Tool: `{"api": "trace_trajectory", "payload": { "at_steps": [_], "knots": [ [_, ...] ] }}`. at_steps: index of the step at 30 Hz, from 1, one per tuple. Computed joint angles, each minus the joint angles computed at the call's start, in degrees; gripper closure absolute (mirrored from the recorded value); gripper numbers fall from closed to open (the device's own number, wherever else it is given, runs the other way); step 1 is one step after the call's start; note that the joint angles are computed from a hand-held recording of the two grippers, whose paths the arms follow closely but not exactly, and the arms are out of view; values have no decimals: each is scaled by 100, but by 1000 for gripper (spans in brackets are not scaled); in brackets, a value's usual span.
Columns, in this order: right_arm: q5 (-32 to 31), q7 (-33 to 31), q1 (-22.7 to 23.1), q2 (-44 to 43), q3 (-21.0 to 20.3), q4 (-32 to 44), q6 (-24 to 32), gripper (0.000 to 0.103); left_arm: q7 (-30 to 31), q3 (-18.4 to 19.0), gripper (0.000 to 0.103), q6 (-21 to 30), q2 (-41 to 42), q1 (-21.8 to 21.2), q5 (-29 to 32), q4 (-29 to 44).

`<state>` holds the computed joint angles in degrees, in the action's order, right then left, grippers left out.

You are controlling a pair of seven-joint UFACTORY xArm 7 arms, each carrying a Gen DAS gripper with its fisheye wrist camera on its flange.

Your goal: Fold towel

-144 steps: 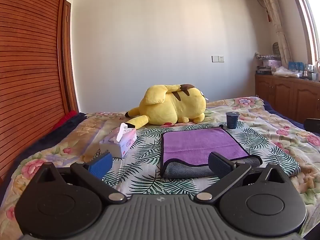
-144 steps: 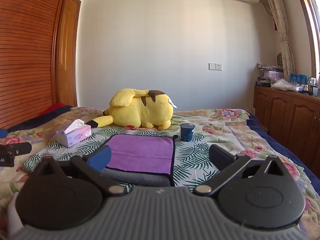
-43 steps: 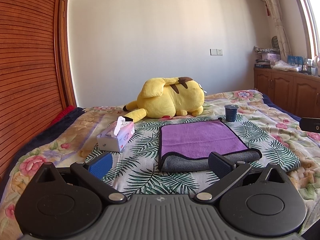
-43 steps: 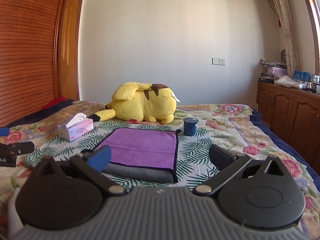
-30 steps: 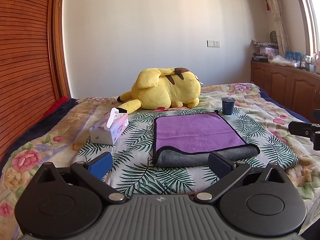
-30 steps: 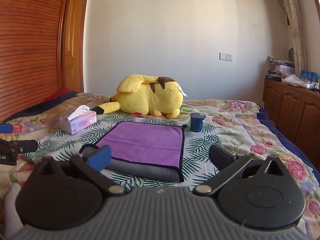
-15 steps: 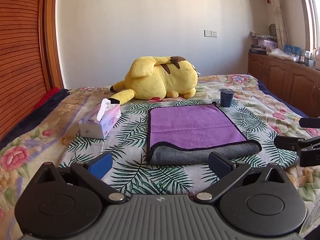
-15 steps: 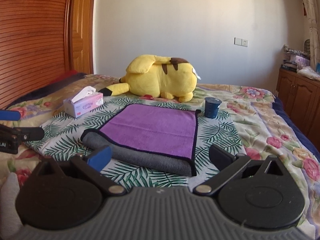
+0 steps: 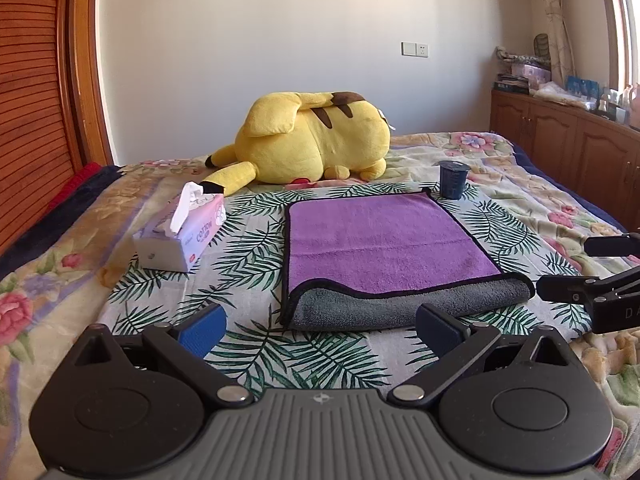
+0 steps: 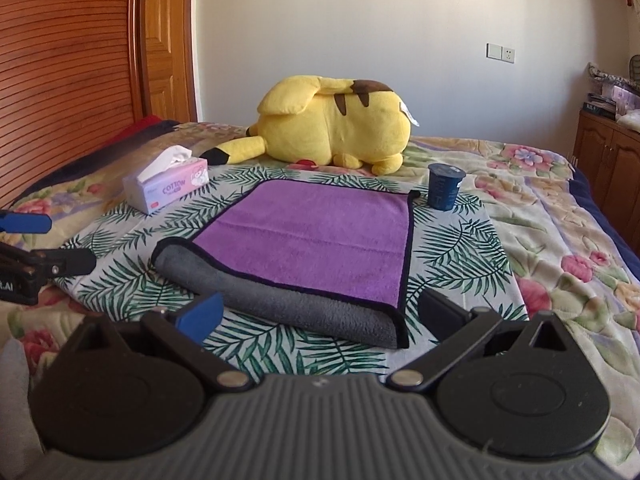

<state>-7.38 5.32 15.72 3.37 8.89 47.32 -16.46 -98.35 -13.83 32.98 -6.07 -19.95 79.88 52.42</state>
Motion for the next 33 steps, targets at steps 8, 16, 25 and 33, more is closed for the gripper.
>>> {"api": "trace_trajectory", "payload": {
  "at_steps": [8,16,25,33],
  "knots": [
    [-2291,1880,-1707,416,1248,547,262,0,135,188,32,-352,331,77,77,265],
    [-2764,2079,-2935,957,2438,1044,491,4,409,374,44,-551,649,93,-29,484],
    [-2342,1363,-3661,1626,3329,1523,1074,14,360,650,44,-881,1007,165,56,720],
    [-1833,805,-3375,1914,3122,1884,1592,17,322,858,50,-980,1363,178,116,978]
  ]
}}
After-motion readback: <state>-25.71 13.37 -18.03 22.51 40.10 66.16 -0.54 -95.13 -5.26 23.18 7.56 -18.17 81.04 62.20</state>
